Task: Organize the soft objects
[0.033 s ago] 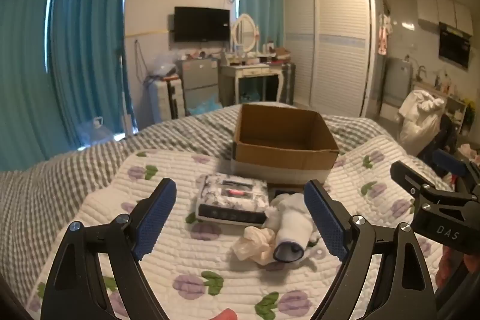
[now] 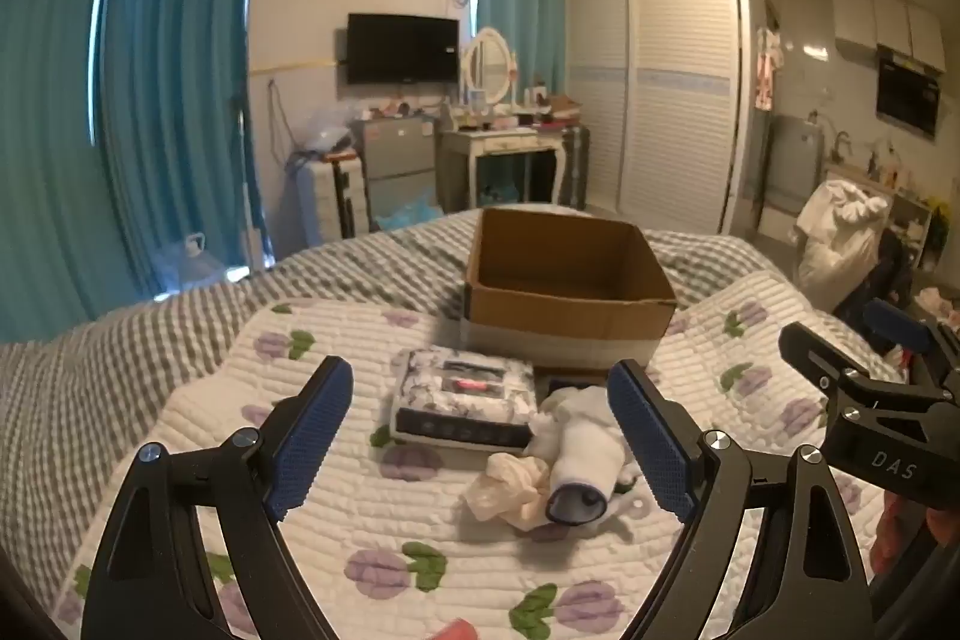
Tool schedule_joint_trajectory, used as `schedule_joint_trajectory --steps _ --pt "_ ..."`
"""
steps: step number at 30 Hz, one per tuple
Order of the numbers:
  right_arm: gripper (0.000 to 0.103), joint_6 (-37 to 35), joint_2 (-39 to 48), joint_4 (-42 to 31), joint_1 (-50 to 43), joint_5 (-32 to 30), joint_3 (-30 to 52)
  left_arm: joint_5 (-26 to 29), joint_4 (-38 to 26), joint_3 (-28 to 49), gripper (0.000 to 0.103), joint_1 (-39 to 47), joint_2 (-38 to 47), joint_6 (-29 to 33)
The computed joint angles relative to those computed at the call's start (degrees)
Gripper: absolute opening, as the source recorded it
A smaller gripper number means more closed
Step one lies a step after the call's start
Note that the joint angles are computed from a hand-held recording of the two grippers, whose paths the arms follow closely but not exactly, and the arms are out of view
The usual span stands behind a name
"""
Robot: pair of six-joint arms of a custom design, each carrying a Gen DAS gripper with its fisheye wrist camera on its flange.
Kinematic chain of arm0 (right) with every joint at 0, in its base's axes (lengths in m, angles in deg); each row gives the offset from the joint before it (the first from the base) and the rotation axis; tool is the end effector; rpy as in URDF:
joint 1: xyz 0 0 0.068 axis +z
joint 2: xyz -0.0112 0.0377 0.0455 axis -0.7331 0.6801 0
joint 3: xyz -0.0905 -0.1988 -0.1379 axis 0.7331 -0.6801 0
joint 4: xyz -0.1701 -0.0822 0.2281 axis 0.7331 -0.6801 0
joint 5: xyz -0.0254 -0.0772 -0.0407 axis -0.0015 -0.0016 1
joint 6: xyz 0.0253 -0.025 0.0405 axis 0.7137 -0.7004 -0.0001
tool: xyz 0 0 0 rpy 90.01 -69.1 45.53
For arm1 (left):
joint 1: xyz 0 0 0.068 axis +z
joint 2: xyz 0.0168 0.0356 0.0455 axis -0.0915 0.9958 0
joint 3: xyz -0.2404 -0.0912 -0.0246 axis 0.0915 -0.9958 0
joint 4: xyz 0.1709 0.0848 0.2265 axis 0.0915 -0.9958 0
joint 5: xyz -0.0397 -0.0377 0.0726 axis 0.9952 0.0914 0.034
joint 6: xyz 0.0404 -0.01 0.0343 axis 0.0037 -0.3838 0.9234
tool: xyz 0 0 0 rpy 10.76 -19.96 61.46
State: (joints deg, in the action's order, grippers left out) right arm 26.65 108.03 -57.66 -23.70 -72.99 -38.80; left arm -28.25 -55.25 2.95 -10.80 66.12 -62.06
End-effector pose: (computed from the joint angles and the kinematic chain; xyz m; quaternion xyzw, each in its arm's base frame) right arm 0.3008 0.1201 0.2140 -0.0573 0.8340 0.0258 0.5482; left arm 0.2767 -0.0233 0.2247 -0.0175 0.8494 -0.0028 0.5275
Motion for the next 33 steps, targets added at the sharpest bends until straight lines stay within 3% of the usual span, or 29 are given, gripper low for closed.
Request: schedule_joint_trajectory --steps 33 --pt "0.103 0.4 0.2 -0.7 0.4 0.3 0.1 -0.2 0.6 -0.4 0.088 0.4 -0.3 -0.4"
